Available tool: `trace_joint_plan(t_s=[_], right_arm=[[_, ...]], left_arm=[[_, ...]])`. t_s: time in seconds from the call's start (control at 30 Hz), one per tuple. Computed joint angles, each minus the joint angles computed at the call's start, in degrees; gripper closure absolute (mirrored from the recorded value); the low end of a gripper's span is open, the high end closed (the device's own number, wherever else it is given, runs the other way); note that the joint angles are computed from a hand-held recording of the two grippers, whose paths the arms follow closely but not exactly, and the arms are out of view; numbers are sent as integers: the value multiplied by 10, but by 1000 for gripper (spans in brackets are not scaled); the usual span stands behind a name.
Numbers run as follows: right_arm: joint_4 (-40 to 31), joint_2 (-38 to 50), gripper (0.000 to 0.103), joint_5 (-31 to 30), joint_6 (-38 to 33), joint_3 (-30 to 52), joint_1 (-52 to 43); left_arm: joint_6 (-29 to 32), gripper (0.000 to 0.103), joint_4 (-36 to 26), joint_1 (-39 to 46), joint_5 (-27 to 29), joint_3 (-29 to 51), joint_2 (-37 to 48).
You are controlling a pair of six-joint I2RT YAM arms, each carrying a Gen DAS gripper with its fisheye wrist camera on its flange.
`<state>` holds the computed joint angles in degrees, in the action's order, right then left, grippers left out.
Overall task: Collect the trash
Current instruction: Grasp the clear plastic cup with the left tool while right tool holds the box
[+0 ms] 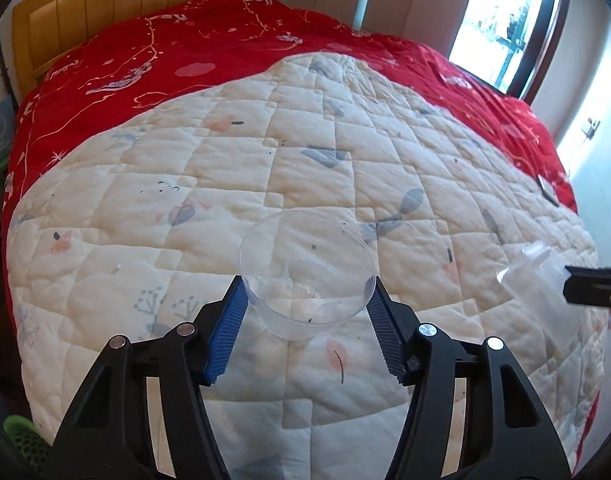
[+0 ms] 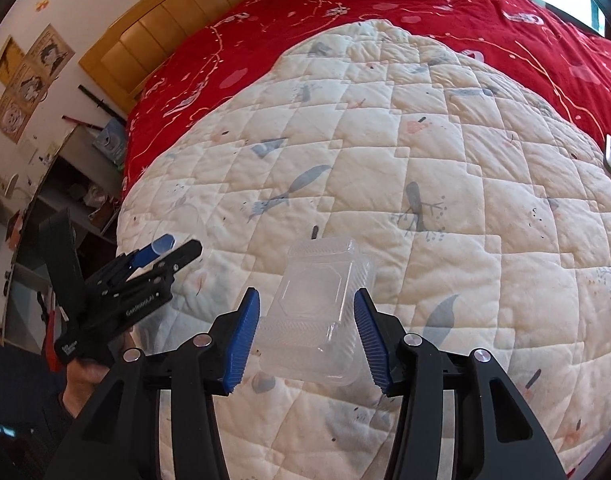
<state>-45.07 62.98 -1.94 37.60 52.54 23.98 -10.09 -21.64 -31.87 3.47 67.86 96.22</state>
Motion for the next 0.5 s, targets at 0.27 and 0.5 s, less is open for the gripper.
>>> trace_joint_plan(t_s=[0.27, 0.5], right_arm=[[1, -22, 56, 38, 58, -6, 92], [3, -13, 56, 97, 136, 8, 221]], left_arm=[[-15, 44, -13, 13, 13, -87, -136], [-16, 44, -86, 55, 8, -166, -315]])
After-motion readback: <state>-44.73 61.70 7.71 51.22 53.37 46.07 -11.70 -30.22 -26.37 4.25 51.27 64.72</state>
